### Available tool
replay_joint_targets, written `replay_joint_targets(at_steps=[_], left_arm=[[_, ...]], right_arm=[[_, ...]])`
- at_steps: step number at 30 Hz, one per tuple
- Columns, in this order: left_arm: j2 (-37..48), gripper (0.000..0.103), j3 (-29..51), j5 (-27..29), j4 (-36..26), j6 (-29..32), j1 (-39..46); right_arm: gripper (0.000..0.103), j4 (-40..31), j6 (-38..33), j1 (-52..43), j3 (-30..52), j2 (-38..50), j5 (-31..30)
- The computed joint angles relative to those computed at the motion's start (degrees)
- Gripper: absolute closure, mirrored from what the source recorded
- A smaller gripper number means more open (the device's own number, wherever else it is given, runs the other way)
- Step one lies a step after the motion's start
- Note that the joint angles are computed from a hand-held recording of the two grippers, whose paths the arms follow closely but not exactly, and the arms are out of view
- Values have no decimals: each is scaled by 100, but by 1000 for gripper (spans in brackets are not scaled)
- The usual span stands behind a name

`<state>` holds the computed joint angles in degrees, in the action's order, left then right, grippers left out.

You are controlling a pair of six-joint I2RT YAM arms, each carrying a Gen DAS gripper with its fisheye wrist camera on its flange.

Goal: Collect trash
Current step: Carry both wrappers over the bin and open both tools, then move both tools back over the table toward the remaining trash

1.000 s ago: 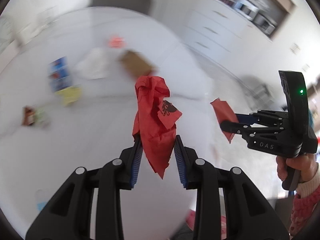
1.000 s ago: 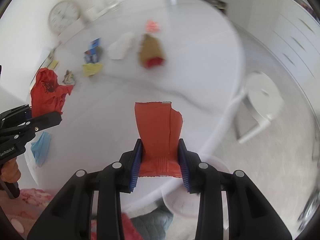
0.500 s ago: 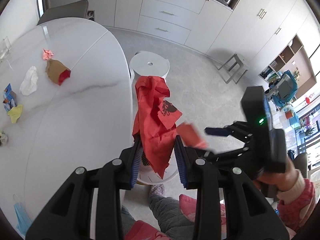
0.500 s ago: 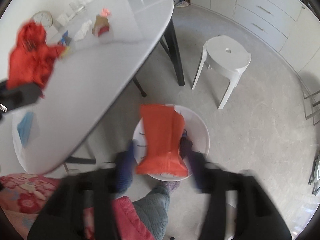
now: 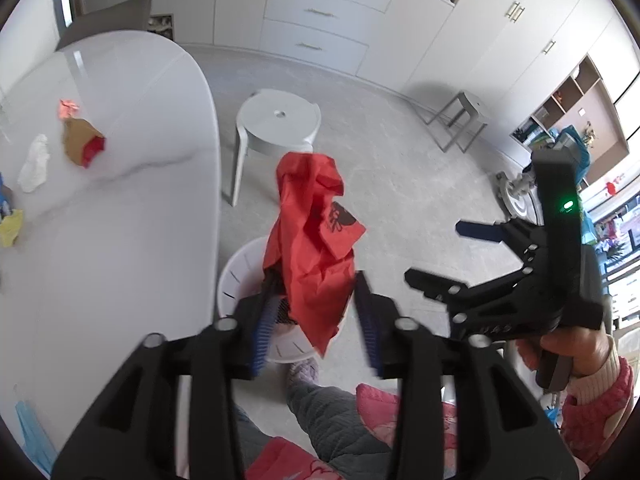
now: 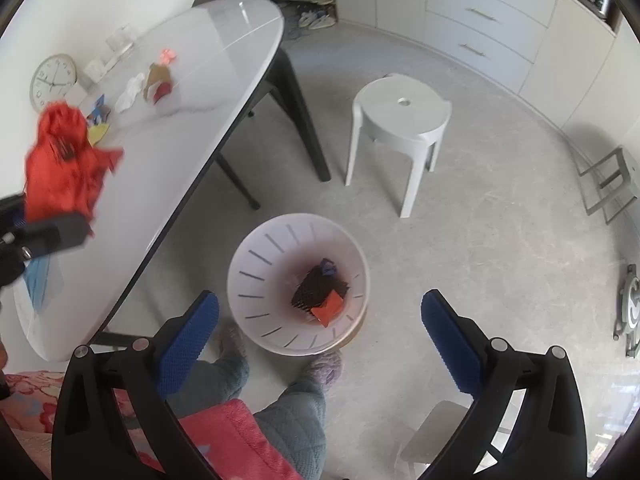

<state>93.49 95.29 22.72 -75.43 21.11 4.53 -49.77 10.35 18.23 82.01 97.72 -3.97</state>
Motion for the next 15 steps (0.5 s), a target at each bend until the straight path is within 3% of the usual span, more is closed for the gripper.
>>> replay_joint_targets(at_steps=[1, 3, 4, 15], left_arm=[[15, 35, -29, -32, 23, -53, -50], [-16, 16, -111, -172, 156, -157, -113], [-54, 13, -160, -179, 222, -203, -131], [-243, 8, -205, -91, 191, -335, 83]], right_arm=[[3, 10, -9, -56, -37, -66, 20], [3, -17, -15, -143, -68, -136, 40], [3, -28, -11, -165, -82, -163, 58], [3, -100, 59, -220, -89, -271, 65]])
